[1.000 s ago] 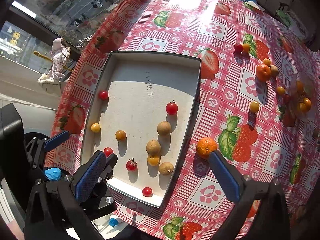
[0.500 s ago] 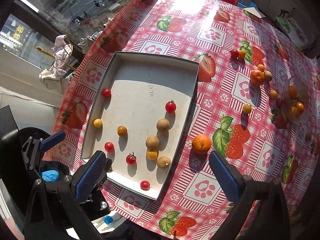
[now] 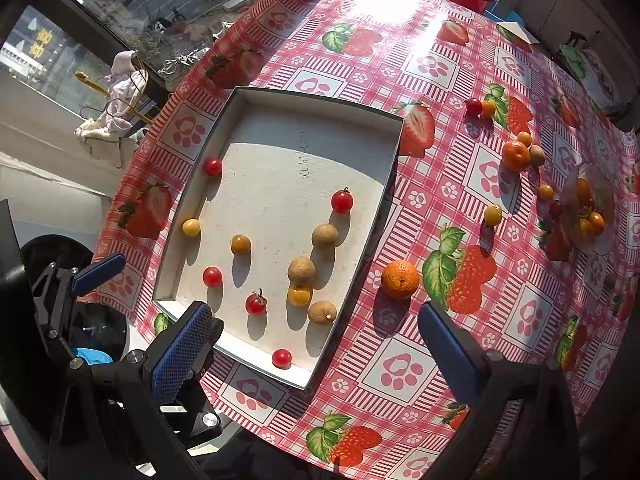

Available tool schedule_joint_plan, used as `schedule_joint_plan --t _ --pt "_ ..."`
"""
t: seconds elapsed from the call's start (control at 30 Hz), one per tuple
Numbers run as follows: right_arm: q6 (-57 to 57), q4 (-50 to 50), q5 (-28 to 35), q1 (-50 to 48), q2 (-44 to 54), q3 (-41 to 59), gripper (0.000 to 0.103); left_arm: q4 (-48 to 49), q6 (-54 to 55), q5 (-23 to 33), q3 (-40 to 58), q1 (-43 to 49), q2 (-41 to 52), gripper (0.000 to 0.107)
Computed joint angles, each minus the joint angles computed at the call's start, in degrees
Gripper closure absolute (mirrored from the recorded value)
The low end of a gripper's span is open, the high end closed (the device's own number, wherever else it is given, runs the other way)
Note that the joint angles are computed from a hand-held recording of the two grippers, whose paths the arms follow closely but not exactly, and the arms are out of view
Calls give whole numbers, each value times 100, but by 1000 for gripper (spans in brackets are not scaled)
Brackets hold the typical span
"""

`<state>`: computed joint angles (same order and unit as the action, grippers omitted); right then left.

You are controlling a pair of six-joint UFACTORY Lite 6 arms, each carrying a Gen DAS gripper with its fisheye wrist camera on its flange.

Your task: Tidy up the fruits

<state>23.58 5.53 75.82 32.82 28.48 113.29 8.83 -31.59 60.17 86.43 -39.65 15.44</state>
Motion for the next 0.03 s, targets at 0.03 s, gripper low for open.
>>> schedule_joint_plan --t 0.03 --pt "-23 -3 5 -7 -1 -2 0 -25 5 9 -3 -1 -1 4"
